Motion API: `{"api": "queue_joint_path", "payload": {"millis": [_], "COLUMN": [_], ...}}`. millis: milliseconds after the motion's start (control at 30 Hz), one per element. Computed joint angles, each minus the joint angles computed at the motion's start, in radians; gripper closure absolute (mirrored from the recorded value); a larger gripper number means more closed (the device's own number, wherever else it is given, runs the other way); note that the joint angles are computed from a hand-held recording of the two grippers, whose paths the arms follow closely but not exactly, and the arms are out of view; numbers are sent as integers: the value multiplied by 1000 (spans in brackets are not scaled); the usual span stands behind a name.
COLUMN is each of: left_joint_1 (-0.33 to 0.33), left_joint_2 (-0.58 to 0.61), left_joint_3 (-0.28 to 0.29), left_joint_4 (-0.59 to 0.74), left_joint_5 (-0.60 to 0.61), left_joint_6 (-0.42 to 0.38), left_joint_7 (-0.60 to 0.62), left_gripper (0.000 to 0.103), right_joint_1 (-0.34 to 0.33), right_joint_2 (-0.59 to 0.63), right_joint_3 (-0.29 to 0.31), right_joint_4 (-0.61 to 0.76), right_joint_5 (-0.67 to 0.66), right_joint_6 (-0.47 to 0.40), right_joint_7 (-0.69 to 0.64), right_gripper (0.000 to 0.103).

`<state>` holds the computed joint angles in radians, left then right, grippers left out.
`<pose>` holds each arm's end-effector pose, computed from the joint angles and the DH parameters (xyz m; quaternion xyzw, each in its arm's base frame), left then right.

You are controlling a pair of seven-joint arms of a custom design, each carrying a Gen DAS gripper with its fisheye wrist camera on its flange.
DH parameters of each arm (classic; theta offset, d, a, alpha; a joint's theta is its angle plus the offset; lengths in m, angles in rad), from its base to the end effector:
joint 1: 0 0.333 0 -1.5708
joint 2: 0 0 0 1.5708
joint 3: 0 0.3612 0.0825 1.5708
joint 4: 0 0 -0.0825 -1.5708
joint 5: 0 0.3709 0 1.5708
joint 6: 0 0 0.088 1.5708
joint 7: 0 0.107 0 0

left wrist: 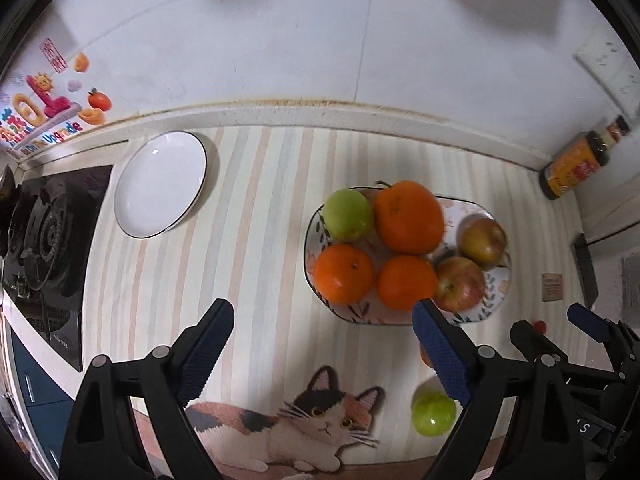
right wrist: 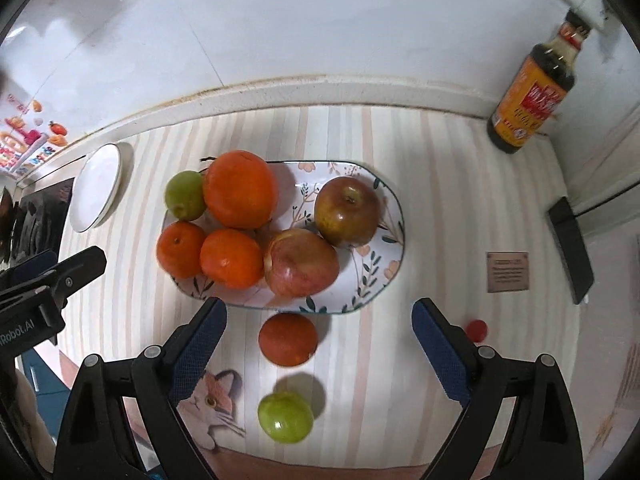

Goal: Organize fruits
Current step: 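Lift both open grippers back from the floral plate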

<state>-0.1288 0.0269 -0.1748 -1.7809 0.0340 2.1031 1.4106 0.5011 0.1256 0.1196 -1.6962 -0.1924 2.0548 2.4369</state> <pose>0.5613 -0.1728 0.6085 -0.6429 0.7515 -0.1182 0.0889 0.5106 0.3471 0.5863 -0.6347 0.7595 -0.0871 0.1128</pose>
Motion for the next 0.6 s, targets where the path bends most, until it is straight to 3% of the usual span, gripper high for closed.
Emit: {"api": "queue_joint_path", "payload": {"millis": [600], "left_joint_1": [-42], "left_joint_2": [-315], "left_joint_3": [30], "left_joint_4": [-202], "left_joint_5": [3], "left_joint_6": [111], "left_joint_7": [29], "left_gripper": [11], "right_joint_1": [8], "right_joint_2": [-249], "right_joint_3": [119], "right_joint_4": [-101], "right_joint_5": [-158], "right_joint_6": [-40], "right_joint_7": [166], "right_gripper": [7]}}
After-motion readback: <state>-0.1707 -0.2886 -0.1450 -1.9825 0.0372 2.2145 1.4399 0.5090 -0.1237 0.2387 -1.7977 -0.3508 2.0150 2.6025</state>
